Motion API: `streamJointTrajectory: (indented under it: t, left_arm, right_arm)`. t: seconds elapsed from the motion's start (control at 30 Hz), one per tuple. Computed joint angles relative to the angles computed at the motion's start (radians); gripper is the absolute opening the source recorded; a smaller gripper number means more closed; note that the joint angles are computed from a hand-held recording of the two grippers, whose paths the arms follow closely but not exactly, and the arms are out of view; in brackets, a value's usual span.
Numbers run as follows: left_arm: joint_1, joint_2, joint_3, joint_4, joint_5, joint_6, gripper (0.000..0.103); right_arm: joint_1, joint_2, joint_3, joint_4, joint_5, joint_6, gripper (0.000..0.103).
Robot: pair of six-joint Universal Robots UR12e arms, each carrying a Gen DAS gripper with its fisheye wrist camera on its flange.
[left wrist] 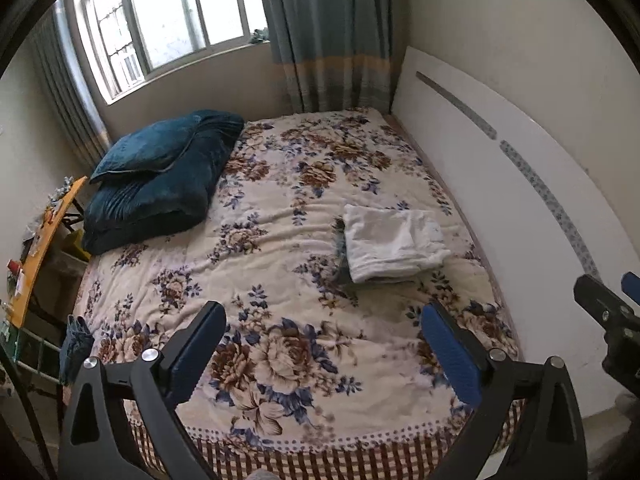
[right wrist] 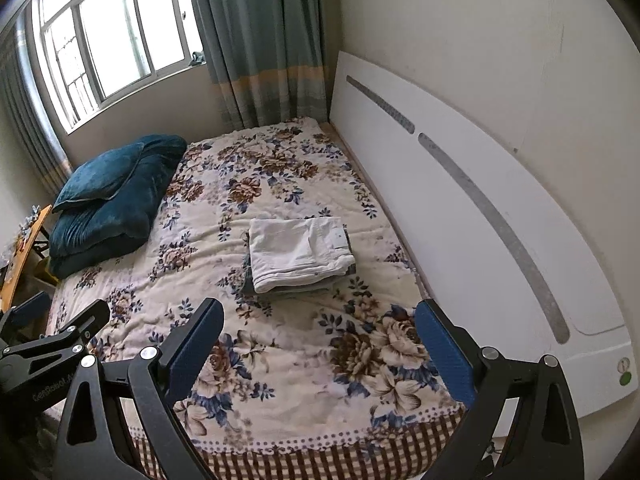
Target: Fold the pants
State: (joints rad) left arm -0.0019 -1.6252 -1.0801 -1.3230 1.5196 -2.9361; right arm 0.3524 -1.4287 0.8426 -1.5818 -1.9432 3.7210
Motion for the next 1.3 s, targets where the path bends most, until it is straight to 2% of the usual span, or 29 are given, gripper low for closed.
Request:
streamJointTrajectory:
  t: [0.2, 0.57, 0.97, 1.3]
  left_arm:
    - [0.023, -0.011, 0.009, 0.016, -0.037, 0.015, 0.100]
    - [0.074, -0.002, 0.001, 0.032, -0.132, 0.123, 0.100]
    - [0.090, -0.002, -0.006, 0.054, -0.147, 0.134, 0.100]
    - [0.092, -0.005, -0.006, 0.067, -0.148, 0.120, 0.100]
  right_arm:
    - [0.017, 0.045, -0.045, 0.029, -0.038, 0.000, 0.099]
    - [0.079, 0.104, -0.123, 0.101, -0.145, 0.143, 0.099]
    - [0.108, 0.112, -0.130, 0.123, -0.174, 0.196, 0.099]
    - [0.113, 0.117, -0.142, 0.122, -0.175, 0.189, 0.099]
